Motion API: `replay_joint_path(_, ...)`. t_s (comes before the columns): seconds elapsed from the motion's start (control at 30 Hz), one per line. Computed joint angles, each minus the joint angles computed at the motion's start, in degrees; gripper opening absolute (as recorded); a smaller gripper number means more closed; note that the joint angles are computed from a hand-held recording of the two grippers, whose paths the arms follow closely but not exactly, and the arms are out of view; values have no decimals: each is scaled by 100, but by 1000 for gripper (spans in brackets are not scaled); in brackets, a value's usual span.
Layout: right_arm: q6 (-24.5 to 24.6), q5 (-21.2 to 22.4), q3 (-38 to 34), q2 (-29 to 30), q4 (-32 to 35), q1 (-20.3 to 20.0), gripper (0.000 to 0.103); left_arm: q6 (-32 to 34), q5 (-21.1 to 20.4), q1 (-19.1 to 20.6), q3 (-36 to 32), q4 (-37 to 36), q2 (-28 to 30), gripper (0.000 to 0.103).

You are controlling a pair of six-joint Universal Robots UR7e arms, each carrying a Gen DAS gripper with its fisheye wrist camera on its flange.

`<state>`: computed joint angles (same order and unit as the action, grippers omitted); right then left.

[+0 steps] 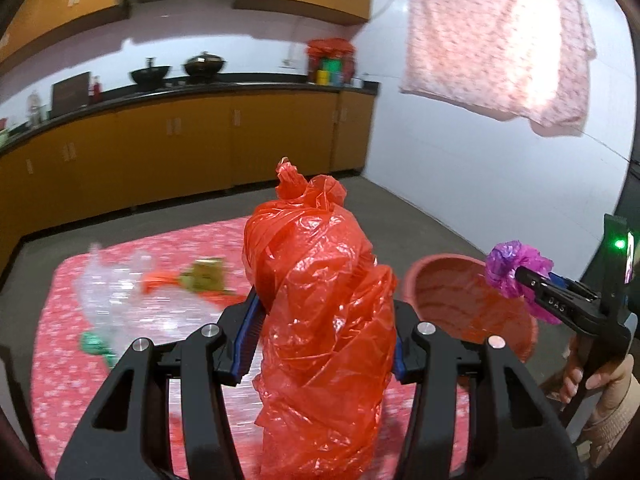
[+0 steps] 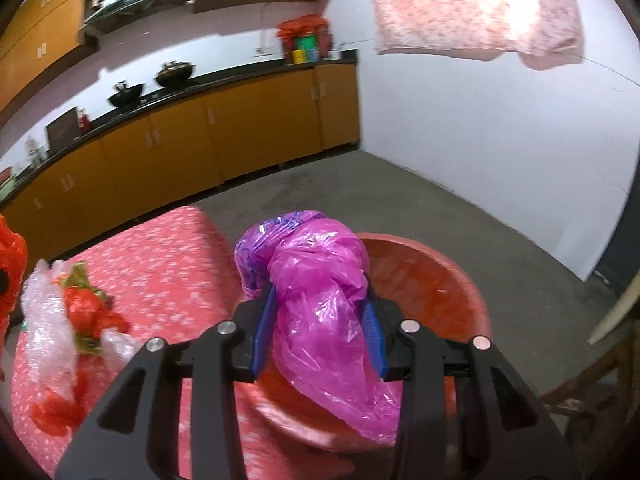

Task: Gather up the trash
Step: 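Carry both bags over the orange basket and open both tools to drop them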

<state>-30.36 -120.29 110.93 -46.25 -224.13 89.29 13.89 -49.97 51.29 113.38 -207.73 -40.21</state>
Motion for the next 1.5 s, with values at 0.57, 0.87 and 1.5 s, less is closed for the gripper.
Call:
replay_joint_path(0.57, 266, 81, 176, -343, -164, -506, 39, -52, -767, -111, -1437, 1358, 1287, 52)
replay_joint_path(0.87, 410, 321, 42, -311, 41, -698, 39, 46, -916, -47, -1965, 1875, 1650, 52)
replay_joint_path(1.5, 706, 754, -88, -368, 288, -920, 44, 81, -1023, 52, -2606, 2304, 2071, 53)
